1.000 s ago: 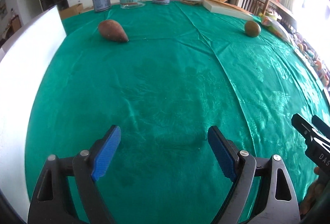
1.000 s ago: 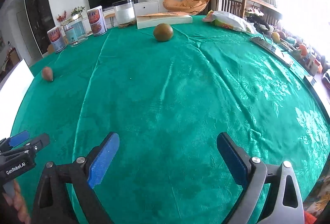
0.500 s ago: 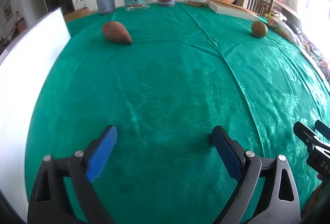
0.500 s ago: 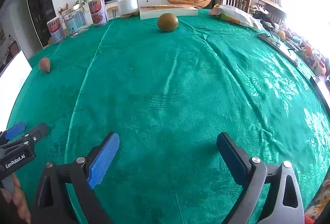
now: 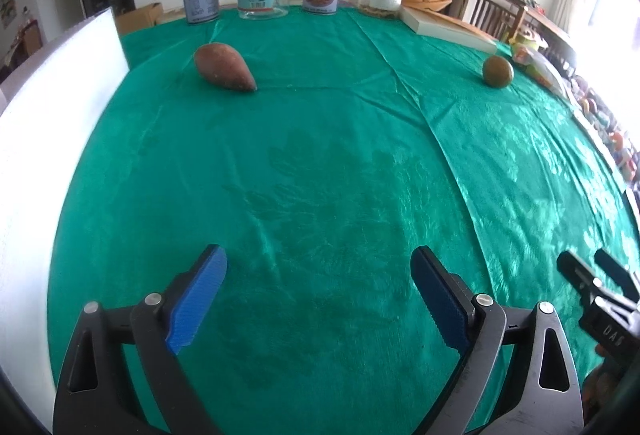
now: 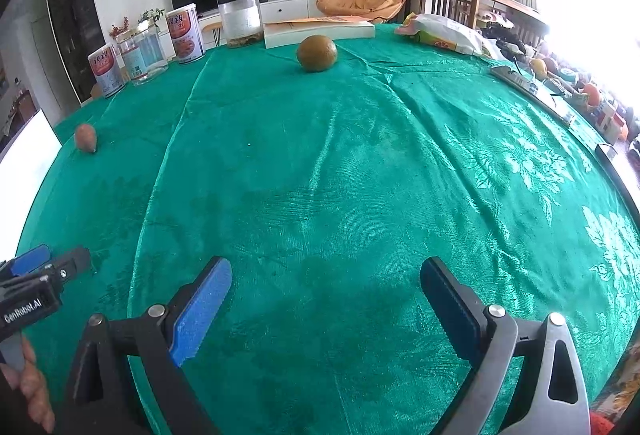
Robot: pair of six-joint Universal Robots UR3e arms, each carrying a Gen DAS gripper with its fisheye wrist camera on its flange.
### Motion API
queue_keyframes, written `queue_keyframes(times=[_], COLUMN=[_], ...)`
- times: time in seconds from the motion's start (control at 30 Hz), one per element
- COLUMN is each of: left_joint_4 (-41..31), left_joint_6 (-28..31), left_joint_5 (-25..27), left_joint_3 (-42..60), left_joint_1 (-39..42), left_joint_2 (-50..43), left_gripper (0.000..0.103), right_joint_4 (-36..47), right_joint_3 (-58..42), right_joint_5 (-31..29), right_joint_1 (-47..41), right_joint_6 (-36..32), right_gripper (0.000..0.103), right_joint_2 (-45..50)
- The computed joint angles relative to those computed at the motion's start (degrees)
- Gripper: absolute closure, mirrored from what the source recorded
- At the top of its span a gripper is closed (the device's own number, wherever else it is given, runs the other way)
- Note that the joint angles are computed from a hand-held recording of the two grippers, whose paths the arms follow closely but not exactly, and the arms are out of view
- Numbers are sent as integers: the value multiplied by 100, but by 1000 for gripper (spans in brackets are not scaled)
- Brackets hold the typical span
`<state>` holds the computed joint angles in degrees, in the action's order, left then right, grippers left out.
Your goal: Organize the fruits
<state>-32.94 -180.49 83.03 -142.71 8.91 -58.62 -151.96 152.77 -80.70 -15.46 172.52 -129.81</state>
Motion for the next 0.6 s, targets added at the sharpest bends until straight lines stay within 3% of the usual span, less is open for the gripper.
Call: queue_keyframes(times=[0.1,0.2,0.33,0.4,0.43,0.47,0.6], left_joint_4=[-558,-1148,-1584,-1781,-1847,-1918,-1752], left_joint_6=[103,-125,-434,-351,-263,-173,-76], left_joint_5=[-609,-699,-140,307,433,417,473], left_joint_3=[984,2495,4178,4786,4954,5081,5201], left_joint_1=[846,1143,1055,843,775,740,629], left_joint_2=[-533,-1878,-3549,-4152,-4334,-4473,-4722], left_gripper=[9,9,11,21,39,46,55], right_joint_4=[-32,-4,180,248,251,248,230], right_joint_3=[-65,-64,-13,3,5,5,-2], right_joint_5=[-10,52,252,321,329,328,328], right_joint_1=[70,47,-141,-212,-216,-212,-208], right_joint_6=[7,-22,-113,-159,-165,-168,-177], right_gripper=[7,7,7,7,7,7,7], right_joint_2=[193,188,-26,-98,-101,-97,-70])
